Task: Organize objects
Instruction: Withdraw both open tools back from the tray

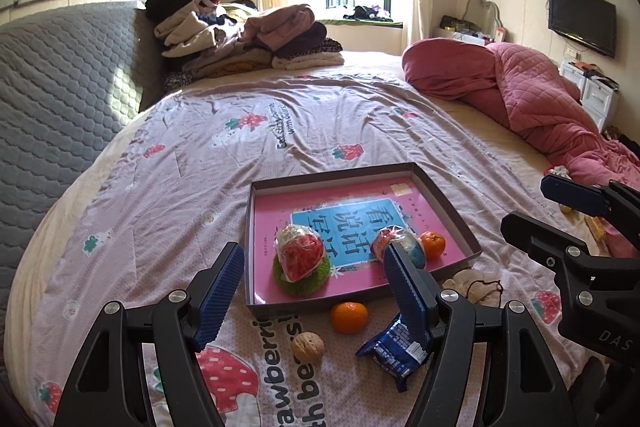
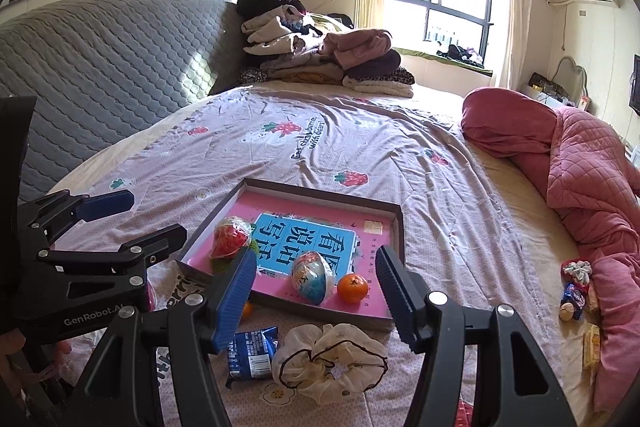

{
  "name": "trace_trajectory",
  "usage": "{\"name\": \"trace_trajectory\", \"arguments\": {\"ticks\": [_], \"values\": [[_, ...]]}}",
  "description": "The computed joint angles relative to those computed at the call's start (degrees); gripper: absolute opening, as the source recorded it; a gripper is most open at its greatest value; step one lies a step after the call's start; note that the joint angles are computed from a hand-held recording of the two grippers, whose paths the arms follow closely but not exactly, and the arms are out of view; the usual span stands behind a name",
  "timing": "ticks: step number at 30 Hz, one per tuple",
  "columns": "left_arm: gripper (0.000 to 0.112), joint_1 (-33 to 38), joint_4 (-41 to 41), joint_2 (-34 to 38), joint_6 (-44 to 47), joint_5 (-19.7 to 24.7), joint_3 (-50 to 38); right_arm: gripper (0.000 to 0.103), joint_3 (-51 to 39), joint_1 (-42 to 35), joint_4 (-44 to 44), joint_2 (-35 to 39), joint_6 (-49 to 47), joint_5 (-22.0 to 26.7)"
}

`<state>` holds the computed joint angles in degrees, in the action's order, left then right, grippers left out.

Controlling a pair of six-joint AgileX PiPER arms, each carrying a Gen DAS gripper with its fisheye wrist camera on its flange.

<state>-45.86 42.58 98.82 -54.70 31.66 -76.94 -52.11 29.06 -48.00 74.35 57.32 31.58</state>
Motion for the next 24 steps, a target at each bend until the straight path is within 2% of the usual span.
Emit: {"name": "trace_trajectory", "arguments": {"ticks": [24], "values": [[0.074, -6.03, 7.13, -9.62, -9.94, 2.93, 8.84, 0.062, 3.38, 8.88, -4.08, -9.77, 5.62, 10.15]]}}
